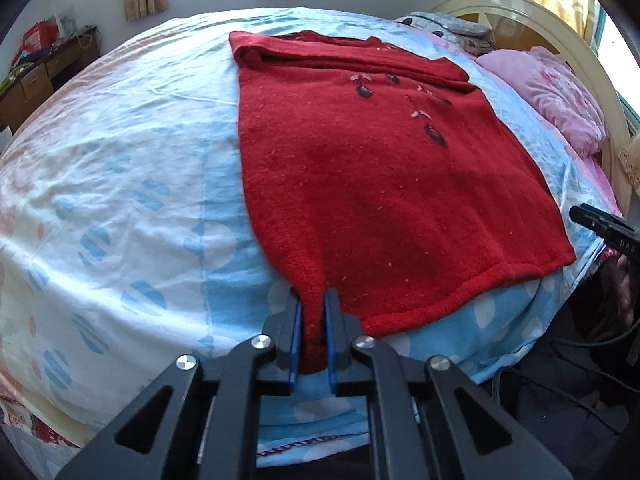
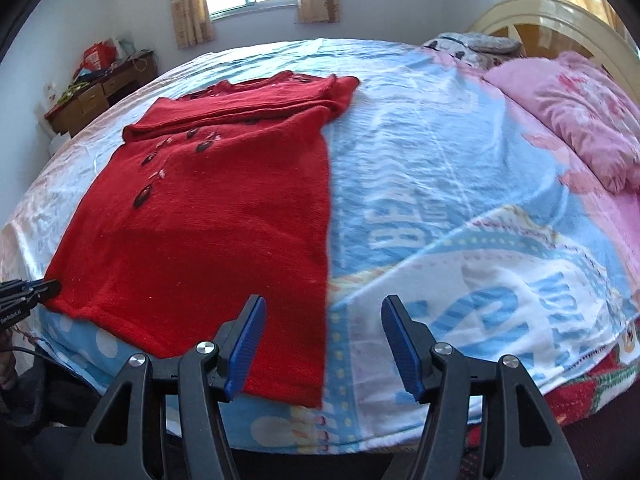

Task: Fold small clothes
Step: 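Close the left tool on the sweater hem while the right tool grasps the hem beside it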

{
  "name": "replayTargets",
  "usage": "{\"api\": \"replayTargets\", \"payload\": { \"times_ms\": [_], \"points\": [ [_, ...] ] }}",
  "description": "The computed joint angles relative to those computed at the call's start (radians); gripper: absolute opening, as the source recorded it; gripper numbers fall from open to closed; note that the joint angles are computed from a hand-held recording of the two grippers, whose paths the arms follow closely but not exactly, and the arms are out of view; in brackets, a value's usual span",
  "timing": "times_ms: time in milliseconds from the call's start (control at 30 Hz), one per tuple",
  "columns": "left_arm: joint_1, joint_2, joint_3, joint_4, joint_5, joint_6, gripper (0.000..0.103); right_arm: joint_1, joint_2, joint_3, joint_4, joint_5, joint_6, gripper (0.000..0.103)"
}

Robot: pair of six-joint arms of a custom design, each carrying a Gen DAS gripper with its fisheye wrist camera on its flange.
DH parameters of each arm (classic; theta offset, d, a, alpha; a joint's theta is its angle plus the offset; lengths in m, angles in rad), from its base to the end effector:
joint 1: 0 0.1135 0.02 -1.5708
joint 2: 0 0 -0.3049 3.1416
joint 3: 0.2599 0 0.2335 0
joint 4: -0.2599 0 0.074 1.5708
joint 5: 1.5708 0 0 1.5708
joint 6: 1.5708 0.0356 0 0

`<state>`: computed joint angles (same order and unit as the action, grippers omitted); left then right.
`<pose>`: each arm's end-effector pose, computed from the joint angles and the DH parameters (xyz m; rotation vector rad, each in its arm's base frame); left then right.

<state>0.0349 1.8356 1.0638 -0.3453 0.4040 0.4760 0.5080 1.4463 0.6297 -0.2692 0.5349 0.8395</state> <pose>0.3504 -0.0018 0.1975 0.6840 2.4930 -0.3611 0.2090 0.0956 0.2001 0.5647 2.3750 -0.1457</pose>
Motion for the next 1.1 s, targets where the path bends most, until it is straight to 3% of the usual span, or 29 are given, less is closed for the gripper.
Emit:
{"api": "replayTargets", "payload": {
  "times_ms": [167, 233, 300, 333, 400, 467, 567, 667, 700, 967, 1100],
  "points": [
    [0.006, 0.015, 0.019, -0.008, -0.002, -0.013, 0.016, 0.016, -0.004, -0.016, 0.015, -0.027, 0.004, 0.061],
    [0.009, 0.019, 0.024, -0.010, -0.006, -0.021, 0.018, 0.026, 0.008, -0.009, 0.013, -0.049, -0.006, 0.051],
    [0.006, 0.014, 0.022, -0.007, -0.013, -0.025, 0.018, 0.038, 0.028, 0.005, -0.006, -0.051, -0.003, 0.048],
    [0.003, 0.012, 0.020, -0.002, -0.020, -0.028, 0.023, 0.039, 0.037, 0.008, -0.012, -0.061, 0.001, 0.048],
    [-0.001, 0.011, 0.013, 0.013, -0.034, -0.030, 0.044, 0.034, 0.047, 0.002, -0.008, -0.085, 0.009, 0.048],
    [0.001, 0.016, 0.007, 0.023, -0.034, -0.031, 0.046, 0.025, 0.058, -0.008, 0.003, -0.107, 0.013, 0.047],
    [-0.003, 0.016, 0.001, 0.036, -0.036, -0.016, 0.043, -0.008, 0.055, -0.050, 0.084, -0.181, 0.005, 0.035],
    [0.003, 0.027, 0.021, 0.013, -0.024, -0.009, 0.014, -0.028, 0.028, -0.086, 0.138, -0.220, 0.015, 0.021],
    [0.012, 0.037, 0.047, -0.029, 0.001, 0.000, 0.012, -0.029, 0.016, -0.092, 0.142, -0.221, 0.016, 0.009],
    [0.061, 0.019, 0.109, -0.112, 0.115, -0.001, 0.009, 0.048, -0.109, -0.096, 0.130, -0.093, 0.035, 0.005],
    [0.083, 0.001, 0.108, -0.095, 0.166, -0.006, 0.009, 0.036, -0.121, -0.116, 0.139, -0.096, 0.041, 0.005]
  ]
}}
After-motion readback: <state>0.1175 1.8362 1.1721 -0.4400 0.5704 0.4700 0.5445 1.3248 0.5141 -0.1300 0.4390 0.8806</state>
